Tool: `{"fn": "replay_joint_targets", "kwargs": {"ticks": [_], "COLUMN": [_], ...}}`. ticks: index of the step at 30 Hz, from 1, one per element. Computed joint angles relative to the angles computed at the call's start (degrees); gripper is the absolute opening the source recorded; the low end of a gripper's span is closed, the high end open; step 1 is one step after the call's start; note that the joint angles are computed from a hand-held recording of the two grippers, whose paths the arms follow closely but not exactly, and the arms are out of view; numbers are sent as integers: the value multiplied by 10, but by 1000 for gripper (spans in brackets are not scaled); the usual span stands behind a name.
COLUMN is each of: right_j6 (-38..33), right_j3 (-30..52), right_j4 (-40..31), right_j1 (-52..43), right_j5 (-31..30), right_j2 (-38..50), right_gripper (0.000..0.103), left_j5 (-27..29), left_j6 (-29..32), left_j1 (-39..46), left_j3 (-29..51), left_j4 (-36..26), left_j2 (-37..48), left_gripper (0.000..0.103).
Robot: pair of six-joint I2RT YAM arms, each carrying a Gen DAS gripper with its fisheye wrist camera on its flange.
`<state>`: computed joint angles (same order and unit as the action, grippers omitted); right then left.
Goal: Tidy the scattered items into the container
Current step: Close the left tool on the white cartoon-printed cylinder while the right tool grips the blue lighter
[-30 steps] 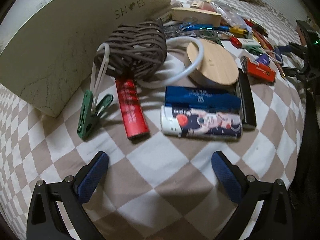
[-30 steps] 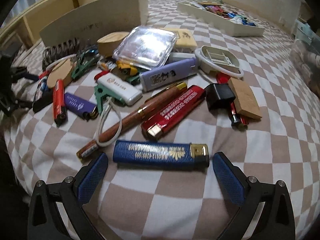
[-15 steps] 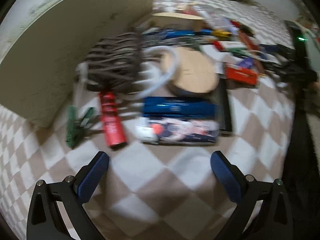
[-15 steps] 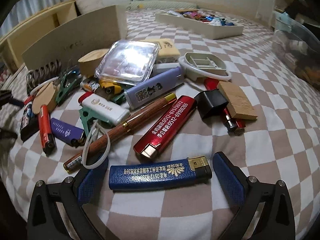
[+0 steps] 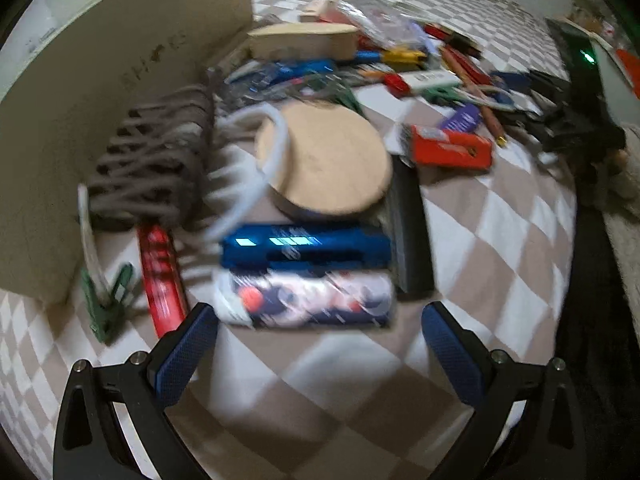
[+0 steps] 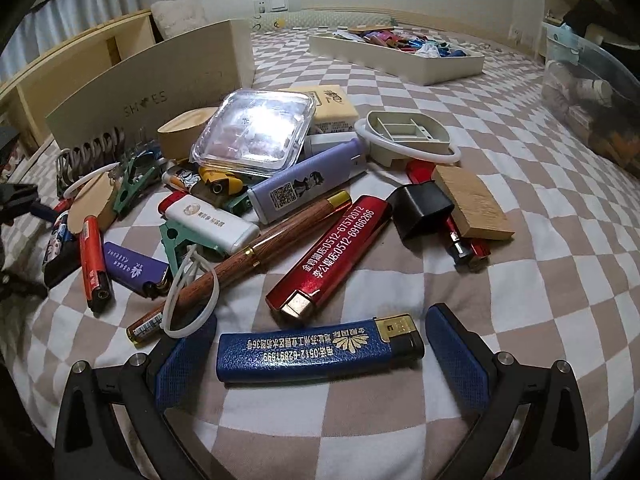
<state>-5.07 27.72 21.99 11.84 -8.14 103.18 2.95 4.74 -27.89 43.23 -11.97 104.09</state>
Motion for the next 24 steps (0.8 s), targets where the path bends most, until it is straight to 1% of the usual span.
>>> {"fn": "replay_joint_targets", "kwargs": {"ticks": [6, 8, 10, 13, 15, 18, 21, 24], "right_j6": [1, 4, 8, 11, 15, 26, 34, 27], "right_j3": [4, 7, 8, 10, 14, 17, 16, 21], "right_j4": [-2, -5, -6, -8, -16, -30, -36, -53], "right_j1": [1, 1, 2, -4, -4, 10, 8, 7], "right_j5": [0, 1, 5, -5, -6, 16, 13, 11], "right_j2": [4, 4, 5, 4, 2, -3, -6, -9], "right_gripper": [103, 103, 103, 103, 103, 103, 103, 103], "left_j5": [6, 2, -2, -6, -9, -8, -9, -11], "left_j6": [28, 25, 23, 18, 13, -2, -2, -3], "left_j1": [14, 9, 4, -2, -6, -12, -12, -15], "left_j3": [-4, -9, -14, -24, -29, -30, -37, -42], "left_j4": [10, 19, 27, 38, 44, 46, 49, 52], "left_j2": [-1, -2, -7, -13, -16, -16, -21, -25], "left_gripper": [103, 99, 92, 85, 84, 84, 84, 84]}}
